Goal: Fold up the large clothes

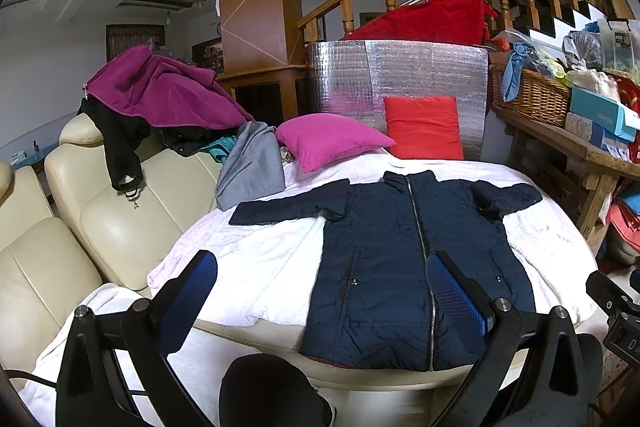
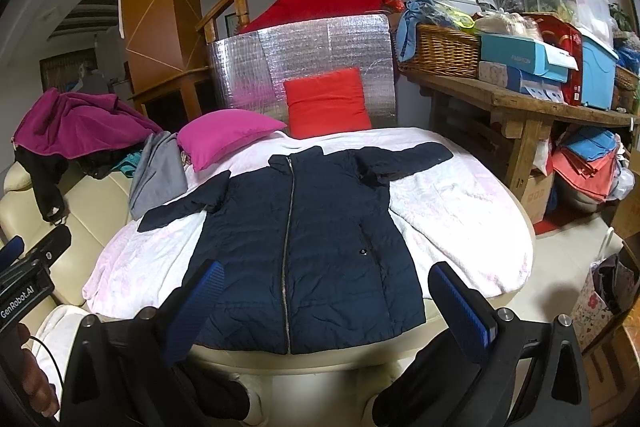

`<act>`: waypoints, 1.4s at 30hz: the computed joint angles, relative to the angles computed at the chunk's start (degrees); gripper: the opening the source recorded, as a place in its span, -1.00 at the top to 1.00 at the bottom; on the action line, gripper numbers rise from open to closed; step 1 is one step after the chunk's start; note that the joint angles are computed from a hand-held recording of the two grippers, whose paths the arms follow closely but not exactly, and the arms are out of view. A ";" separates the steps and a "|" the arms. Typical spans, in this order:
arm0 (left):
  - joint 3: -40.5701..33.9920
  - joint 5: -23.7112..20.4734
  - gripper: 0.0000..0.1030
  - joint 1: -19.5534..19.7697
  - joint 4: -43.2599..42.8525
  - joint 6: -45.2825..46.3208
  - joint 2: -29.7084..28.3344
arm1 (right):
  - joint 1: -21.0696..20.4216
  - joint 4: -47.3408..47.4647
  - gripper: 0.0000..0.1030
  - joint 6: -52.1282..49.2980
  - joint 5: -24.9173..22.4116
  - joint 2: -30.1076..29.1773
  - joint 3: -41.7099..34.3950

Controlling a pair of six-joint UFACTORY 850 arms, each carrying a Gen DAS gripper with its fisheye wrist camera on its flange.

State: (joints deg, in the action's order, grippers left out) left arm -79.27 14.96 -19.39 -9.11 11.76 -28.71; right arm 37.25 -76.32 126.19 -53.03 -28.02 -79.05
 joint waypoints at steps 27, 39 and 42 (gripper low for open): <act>-1.69 -1.02 -1.00 0.07 -3.80 4.40 -1.33 | -0.78 0.54 -1.00 -0.02 1.42 -1.30 -1.25; -5.88 -2.84 -1.00 -0.35 -12.85 13.43 -4.21 | -2.60 0.72 -1.00 -1.33 2.97 -2.17 -2.49; -8.33 -3.90 -1.00 -0.51 -18.44 19.16 -5.80 | -3.94 1.06 -1.00 -2.29 3.97 -2.69 -3.51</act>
State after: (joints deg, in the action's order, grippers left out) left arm -87.59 11.06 -19.91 -27.55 30.92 -34.50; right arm 33.31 -75.26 123.90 -49.06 -30.71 -82.56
